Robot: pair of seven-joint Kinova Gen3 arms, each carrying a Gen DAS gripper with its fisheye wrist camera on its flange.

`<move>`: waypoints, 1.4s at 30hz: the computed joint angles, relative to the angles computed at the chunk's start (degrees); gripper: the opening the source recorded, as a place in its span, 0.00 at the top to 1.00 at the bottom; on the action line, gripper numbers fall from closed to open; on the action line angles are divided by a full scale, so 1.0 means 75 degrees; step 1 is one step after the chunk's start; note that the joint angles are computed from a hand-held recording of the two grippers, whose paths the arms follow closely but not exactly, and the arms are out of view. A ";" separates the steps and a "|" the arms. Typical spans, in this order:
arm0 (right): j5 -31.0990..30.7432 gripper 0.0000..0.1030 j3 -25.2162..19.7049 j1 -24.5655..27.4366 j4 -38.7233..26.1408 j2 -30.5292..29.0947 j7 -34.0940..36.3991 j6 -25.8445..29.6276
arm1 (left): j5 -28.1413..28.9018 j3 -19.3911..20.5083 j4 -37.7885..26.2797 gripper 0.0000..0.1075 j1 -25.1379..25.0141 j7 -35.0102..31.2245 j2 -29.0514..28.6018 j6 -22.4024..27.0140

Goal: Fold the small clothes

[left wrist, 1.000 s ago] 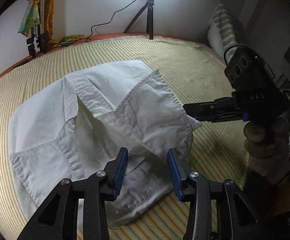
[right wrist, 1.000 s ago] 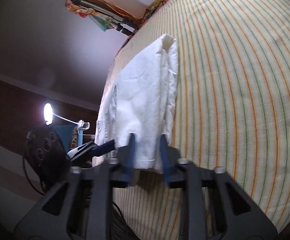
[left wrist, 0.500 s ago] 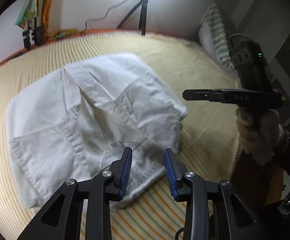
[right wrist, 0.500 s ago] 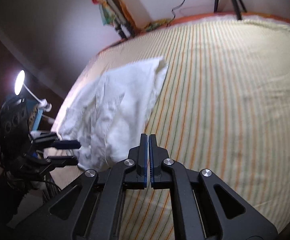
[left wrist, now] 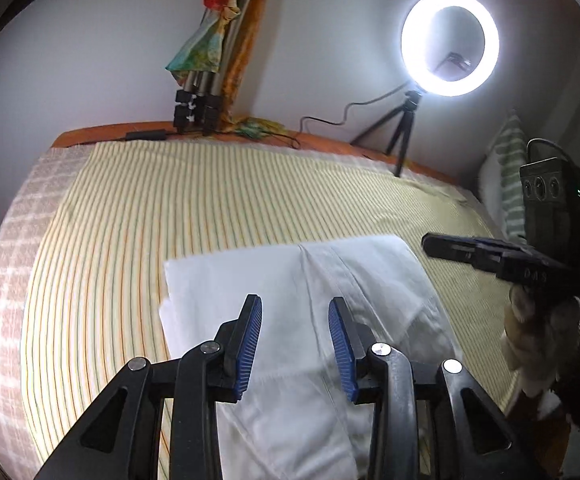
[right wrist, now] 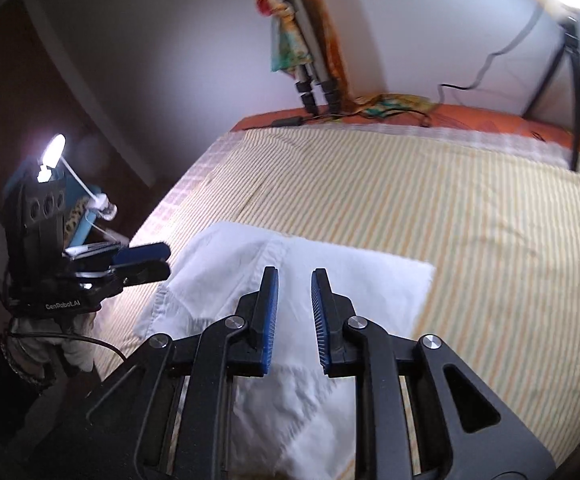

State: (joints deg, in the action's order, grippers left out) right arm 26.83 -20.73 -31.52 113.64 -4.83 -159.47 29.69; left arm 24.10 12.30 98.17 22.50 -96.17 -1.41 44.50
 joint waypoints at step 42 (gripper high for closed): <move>-0.0449 0.81 -0.0263 -0.0112 0.1352 -0.0050 -0.0128 -0.0356 | -0.0064 -0.0228 0.2127 0.71 -0.0534 -0.0283 -0.0947 -0.0328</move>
